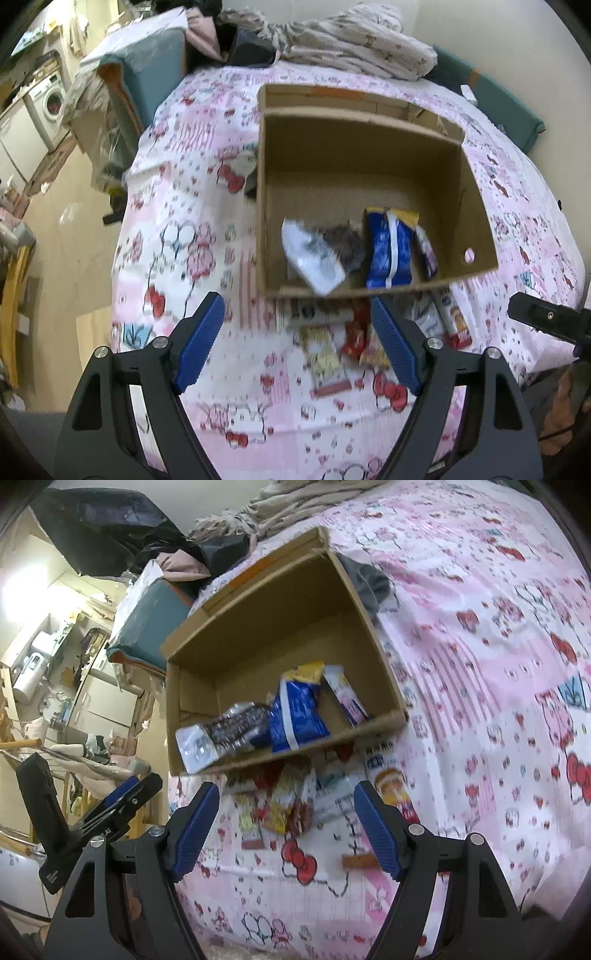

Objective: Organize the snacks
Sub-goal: 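Grasp the yellow cartoon-printed packet with the left gripper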

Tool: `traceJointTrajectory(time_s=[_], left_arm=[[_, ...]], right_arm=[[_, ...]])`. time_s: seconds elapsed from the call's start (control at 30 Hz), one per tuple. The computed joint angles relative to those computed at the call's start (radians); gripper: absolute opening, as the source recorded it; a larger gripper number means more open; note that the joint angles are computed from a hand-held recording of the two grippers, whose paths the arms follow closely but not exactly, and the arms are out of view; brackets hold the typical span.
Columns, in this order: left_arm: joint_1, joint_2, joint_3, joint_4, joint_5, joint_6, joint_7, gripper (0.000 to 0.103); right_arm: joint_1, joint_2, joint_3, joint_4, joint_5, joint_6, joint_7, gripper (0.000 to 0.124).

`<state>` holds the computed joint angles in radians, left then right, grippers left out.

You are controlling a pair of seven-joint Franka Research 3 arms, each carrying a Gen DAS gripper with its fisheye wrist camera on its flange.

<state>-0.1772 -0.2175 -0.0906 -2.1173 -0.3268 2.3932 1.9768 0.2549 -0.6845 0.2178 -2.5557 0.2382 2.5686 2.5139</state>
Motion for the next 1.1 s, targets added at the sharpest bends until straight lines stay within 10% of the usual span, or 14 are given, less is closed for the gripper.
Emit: traceJointTrajectory(time_s=[0.67,1.1], left_arm=[[0.066,0.123,-0.023,0.028,0.062,-0.192,-0.245,0.068],[0.025,0.218,-0.092,0.051,0.137,-0.154,-0.19,0.053]], right_arm=[[0.02,-0.065,-0.024,-0.117,0.114,-0.021,0.194,0.078],[-0.012,-0.127,-0.011,-0.152,0.086,-0.073,0.253,0.078]])
